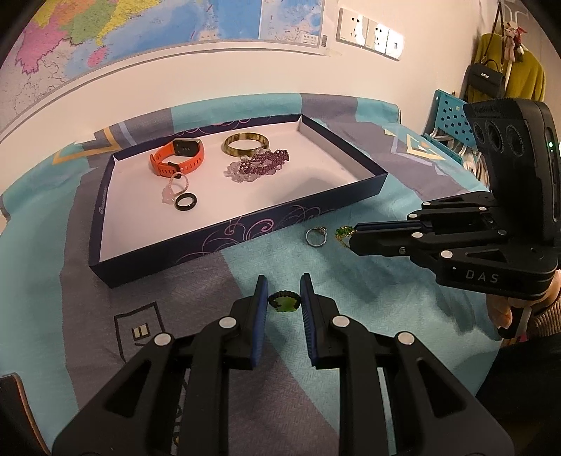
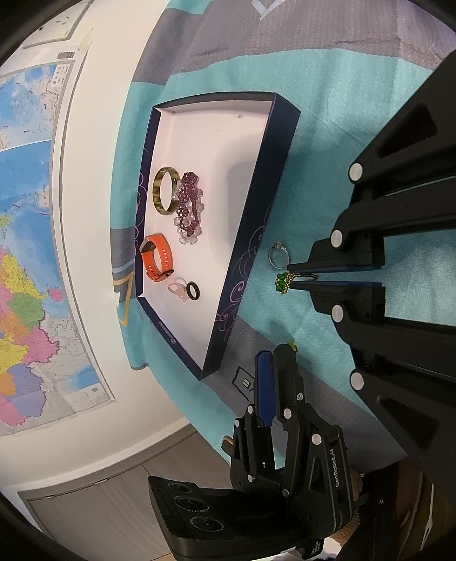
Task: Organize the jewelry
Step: 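Grasp the black ring with green stone with the left tool while the right tool holds the pendant, then carry the green-stone ring with the left tool while the right tool carries the pendant into the box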
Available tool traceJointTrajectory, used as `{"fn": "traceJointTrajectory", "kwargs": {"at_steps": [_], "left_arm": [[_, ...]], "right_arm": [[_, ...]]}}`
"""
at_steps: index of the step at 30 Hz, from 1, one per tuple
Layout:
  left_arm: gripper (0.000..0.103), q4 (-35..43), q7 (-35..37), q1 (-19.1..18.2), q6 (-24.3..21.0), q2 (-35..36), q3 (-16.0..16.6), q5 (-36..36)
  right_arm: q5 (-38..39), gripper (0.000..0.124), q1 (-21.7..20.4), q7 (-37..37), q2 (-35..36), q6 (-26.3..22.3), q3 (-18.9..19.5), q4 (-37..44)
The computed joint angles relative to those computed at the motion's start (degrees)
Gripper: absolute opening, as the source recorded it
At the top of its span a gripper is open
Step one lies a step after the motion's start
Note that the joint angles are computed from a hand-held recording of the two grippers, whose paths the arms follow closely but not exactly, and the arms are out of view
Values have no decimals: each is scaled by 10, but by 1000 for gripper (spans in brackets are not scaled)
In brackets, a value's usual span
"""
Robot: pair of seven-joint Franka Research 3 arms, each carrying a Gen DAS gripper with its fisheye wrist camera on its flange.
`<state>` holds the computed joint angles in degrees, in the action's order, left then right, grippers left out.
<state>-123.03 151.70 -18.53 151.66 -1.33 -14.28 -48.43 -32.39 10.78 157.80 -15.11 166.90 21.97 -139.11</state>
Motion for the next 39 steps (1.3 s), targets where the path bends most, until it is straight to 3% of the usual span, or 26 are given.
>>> {"fn": "traceJointTrajectory", "kwargs": {"at_steps": [39], "left_arm": [[19, 36, 29, -3, 38, 3, 0, -35]], "right_arm": [[-33, 3, -40, 2, -11, 3, 10, 21]]}}
